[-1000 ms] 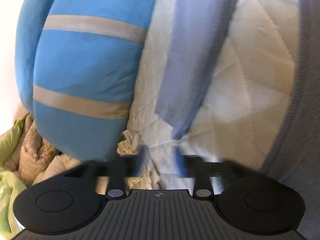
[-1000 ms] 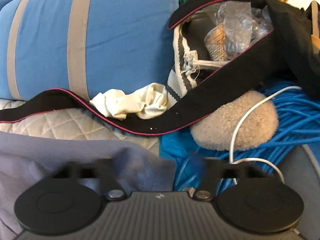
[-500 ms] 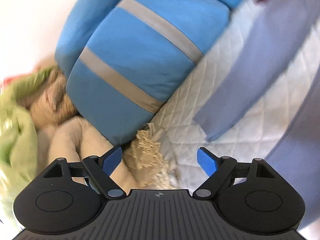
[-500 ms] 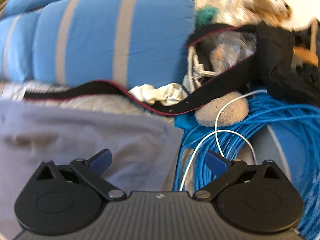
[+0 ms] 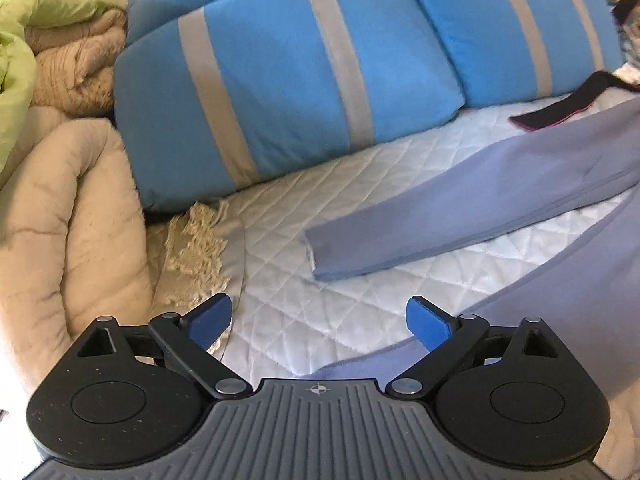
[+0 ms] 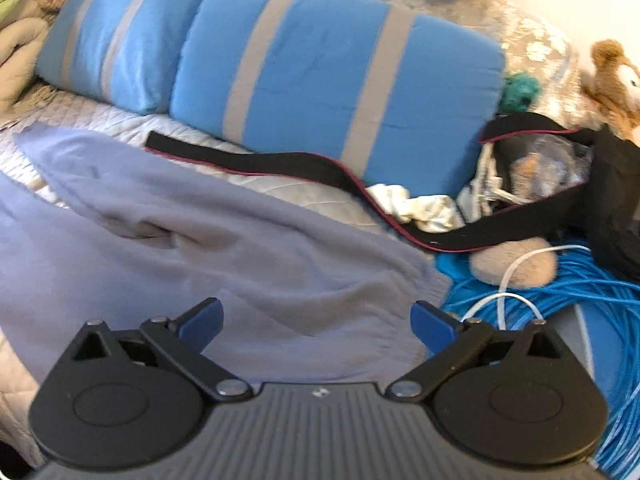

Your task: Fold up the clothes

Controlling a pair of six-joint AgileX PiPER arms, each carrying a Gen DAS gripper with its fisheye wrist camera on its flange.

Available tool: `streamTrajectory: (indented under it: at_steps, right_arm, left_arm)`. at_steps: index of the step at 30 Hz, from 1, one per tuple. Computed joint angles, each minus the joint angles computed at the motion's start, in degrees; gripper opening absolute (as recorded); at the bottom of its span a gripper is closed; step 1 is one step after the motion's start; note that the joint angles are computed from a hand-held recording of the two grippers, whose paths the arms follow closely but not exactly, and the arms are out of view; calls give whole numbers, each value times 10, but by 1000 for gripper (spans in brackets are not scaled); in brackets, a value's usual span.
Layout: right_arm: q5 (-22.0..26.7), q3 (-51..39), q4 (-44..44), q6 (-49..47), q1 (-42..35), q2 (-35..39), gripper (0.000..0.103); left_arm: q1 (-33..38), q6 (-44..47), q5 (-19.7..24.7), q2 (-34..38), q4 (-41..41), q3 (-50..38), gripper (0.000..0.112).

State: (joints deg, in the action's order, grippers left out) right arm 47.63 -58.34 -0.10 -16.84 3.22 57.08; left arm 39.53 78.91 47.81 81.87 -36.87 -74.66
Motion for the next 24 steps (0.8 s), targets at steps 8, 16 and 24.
streamTrajectory:
  at_steps: [8,16,24]
  right_arm:
    - [23,-21,-167,250,236,41,103]
    - [-33,-11,-152,236,291,74,103]
    - [-70,22,-126,184,252,66,103]
  left_arm:
    - [-83,-96,-54,90,27,-54,97]
    - [-147,-94,1,269,3,-222,97]
    - [-153,-161,144,442,34,-460,66]
